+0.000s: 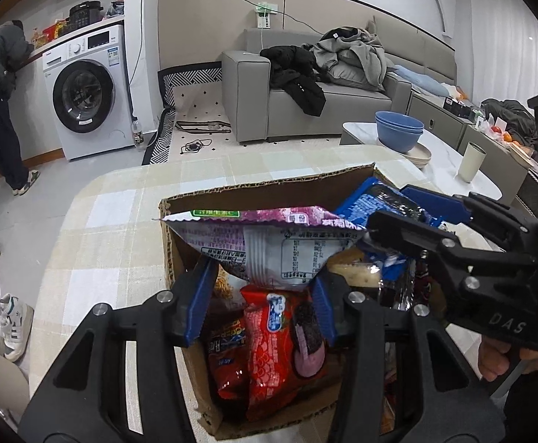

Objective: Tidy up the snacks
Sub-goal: 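Lower both packs into the box and open both tools to release them, then move the left tool to the orange bread roll while the right tool moves to the red cracker pack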

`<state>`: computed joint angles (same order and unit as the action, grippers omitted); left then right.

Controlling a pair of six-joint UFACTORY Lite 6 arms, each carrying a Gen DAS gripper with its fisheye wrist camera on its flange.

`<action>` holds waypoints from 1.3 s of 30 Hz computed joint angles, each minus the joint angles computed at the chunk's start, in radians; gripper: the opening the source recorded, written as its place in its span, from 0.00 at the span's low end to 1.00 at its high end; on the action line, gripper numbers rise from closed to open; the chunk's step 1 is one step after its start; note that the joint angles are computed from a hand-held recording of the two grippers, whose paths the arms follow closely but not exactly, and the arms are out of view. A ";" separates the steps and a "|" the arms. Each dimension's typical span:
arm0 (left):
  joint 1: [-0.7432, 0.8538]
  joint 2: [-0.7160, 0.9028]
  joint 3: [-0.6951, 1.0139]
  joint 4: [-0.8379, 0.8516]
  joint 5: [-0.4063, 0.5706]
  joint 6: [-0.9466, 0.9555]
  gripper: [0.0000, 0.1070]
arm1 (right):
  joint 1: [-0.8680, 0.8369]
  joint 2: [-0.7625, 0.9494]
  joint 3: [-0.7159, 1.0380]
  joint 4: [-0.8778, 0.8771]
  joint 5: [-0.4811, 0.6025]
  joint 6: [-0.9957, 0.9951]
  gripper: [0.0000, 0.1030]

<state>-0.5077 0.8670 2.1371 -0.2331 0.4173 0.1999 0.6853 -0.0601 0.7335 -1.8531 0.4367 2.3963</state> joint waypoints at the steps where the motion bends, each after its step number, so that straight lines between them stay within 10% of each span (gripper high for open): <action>1: 0.001 -0.016 -0.026 -0.013 -0.004 0.011 0.43 | 0.009 -0.011 -0.008 0.015 0.009 -0.011 0.60; 11: 0.014 -0.287 -0.396 -0.163 -0.103 0.157 0.78 | 0.119 -0.299 -0.197 0.267 0.109 -0.157 0.95; 17: -0.003 -0.471 -0.610 -0.104 -0.152 0.102 0.95 | 0.219 -0.400 -0.266 0.389 0.190 -0.204 0.99; 39: -0.054 -0.848 -1.083 0.120 -0.200 -0.187 0.95 | 0.501 -0.405 -0.364 0.581 0.336 -0.099 0.99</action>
